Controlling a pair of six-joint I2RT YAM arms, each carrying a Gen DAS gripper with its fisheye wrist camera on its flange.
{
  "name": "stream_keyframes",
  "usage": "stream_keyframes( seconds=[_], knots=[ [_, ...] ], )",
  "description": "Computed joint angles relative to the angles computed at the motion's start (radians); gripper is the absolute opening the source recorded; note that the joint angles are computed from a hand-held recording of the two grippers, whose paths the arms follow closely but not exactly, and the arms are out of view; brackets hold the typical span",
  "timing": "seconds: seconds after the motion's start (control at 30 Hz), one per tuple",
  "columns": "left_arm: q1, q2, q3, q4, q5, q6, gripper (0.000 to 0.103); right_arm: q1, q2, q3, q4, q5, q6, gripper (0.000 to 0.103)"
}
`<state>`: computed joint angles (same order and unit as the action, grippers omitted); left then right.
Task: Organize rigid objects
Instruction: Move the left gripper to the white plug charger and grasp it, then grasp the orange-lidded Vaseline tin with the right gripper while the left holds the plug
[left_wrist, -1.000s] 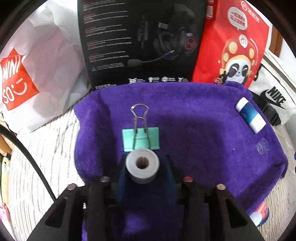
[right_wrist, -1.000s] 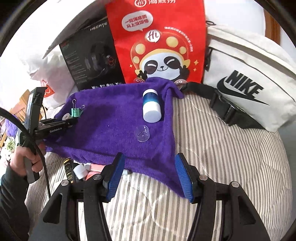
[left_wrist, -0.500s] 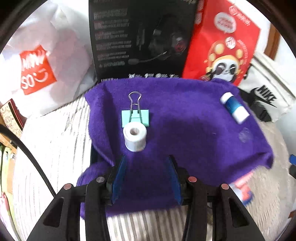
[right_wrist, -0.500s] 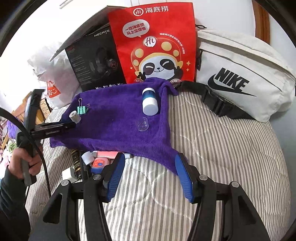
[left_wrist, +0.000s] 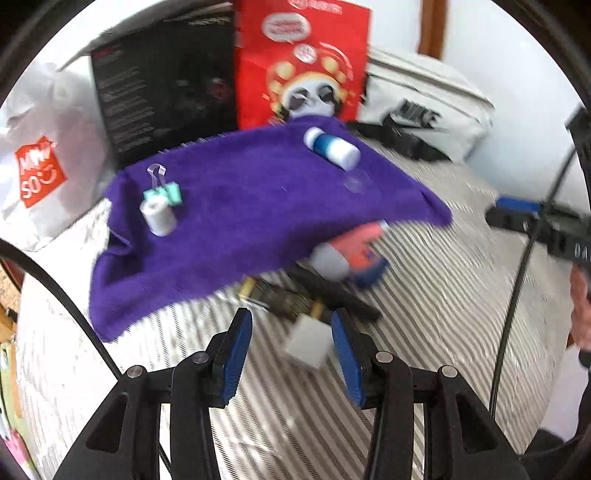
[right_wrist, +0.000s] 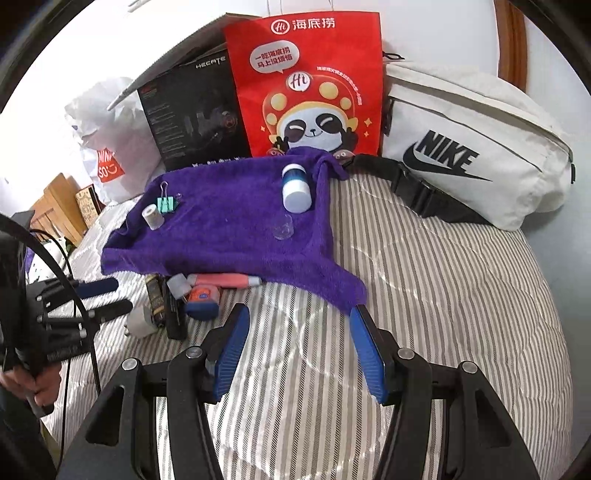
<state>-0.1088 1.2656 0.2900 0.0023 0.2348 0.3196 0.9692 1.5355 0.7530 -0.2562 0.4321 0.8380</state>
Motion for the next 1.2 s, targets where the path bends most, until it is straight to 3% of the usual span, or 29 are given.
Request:
stream_keyframes(
  seconds=[0.27,0.33,0.4,0.53,0.67,0.87,1.0,1.2],
  knots=[
    [0.005,0.149,-0.015,0.106,0.022,0.073,0.043,0.011,0.020,-0.005,-0.015,-0.003,0.003,0.056],
    [-0.024,0.177,-0.022,0.153,-0.006,0.090,0.039,0.008,0.025,-0.004,-0.014,-0.007,0.001,0.056],
    [-0.030,0.188,-0.019,0.159,0.004,0.111,0.030,0.004,0.033,-0.001,-0.014,-0.014,0.000,0.056],
    [-0.048,0.161,-0.033,0.156,-0.011,0.124,0.029,-0.001,0.057,0.009,-0.013,-0.027,-0.009,0.056],
    [-0.039,0.175,-0.019,0.150,0.000,0.093,0.031,-0.002,0.073,0.014,-0.004,-0.040,-0.018,0.056],
    [-0.056,0.202,-0.040,0.234,-0.009,0.052,0.029,0.005,0.126,0.051,0.011,-0.062,-0.035,0.056],
    [0.000,0.150,-0.069,0.207,-0.005,0.064,0.029,0.008,0.168,0.083,0.028,-0.079,-0.052,0.056],
    [0.207,0.056,-0.098,0.121,0.013,0.155,0.029,0.016,0.259,0.166,0.067,-0.115,-0.094,0.056]
  ],
)
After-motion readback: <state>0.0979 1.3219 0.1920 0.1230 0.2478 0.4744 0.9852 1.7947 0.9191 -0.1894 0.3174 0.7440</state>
